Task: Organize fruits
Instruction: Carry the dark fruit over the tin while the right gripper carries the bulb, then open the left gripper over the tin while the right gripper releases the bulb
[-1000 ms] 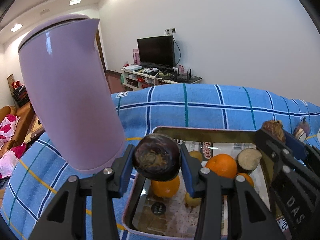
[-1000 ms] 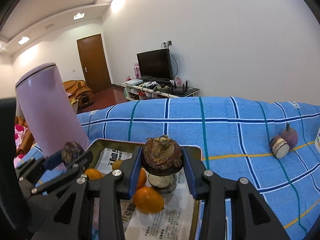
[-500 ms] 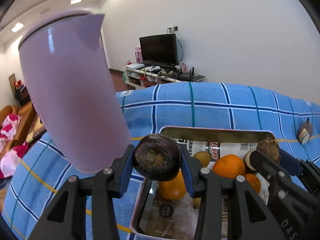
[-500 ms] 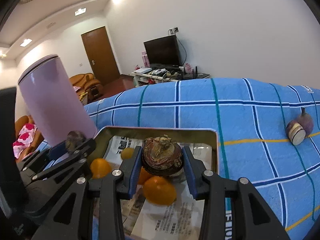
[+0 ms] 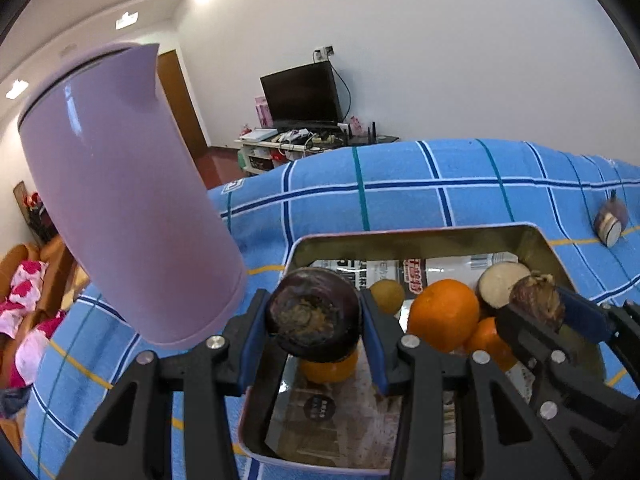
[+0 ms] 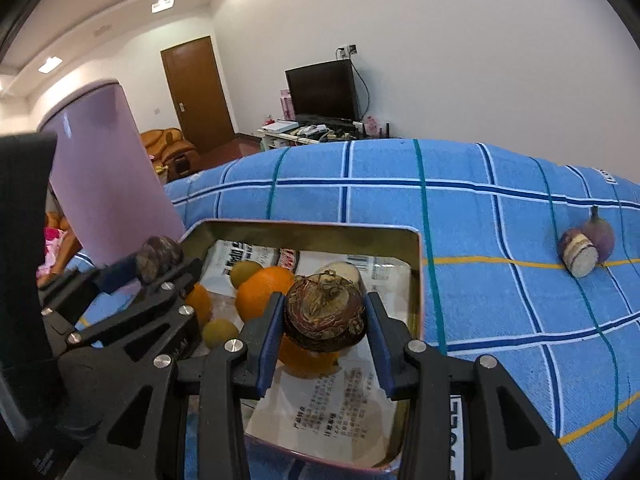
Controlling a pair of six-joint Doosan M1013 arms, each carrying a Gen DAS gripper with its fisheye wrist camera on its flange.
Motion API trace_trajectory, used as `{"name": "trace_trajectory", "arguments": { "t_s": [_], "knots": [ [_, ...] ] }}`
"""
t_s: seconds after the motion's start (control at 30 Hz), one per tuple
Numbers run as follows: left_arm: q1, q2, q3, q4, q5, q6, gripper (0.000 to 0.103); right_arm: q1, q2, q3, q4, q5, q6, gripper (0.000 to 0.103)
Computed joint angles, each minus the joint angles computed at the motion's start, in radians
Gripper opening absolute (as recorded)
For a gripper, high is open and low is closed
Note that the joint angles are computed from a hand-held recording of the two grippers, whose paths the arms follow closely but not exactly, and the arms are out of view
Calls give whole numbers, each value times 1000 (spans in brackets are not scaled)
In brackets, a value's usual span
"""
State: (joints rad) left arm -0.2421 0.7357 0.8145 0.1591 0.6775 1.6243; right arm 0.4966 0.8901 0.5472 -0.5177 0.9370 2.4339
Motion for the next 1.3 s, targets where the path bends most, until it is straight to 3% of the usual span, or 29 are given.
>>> {"name": "trace_trajectory", "arguments": {
  "t_s": [0.3,0.5,0.53,0.57,0.63,0.67,0.77,0.87,0.93,1.0,1.1,1.2,1.3],
  "knots": [
    [2,7,-10,4,20,-6,46,-5,-12,25,35,-31,-26,42],
    [8,5,-9,-33,11,2,49,-26,-45,90,166,-131,-86,43],
    [10,-1,0,-36,-2,-1,56,-29,-49,97,184,-145,-93,43],
    [10,-8,13,-25,-23,-16,71,-31,-56,111,193,-167,-92,43],
    [8,-21,38,25,-65,-74,90,-34,-71,140,202,-209,-88,44],
    [8,-29,52,51,-90,-107,96,-37,-81,158,211,-238,-86,45],
    [12,-42,74,49,-137,-131,103,-42,-105,204,207,-303,-43,55],
    [14,-46,82,9,-155,-102,103,-53,-138,273,223,-412,8,56],
    [11,-51,92,17,-170,-99,103,-52,-152,299,148,-445,94,58],
    [7,-56,105,27,-187,-103,103,-44,-158,307,27,-433,193,63],
    [6,-62,115,-9,-196,-76,103,-20,-151,289,-208,-341,351,64],
    [4,-65,120,-36,-197,-51,103,1,-128,244,-349,-217,404,70],
    [4,-66,126,-51,-204,-53,103,11,-117,226,-439,-150,452,77]
  ]
}}
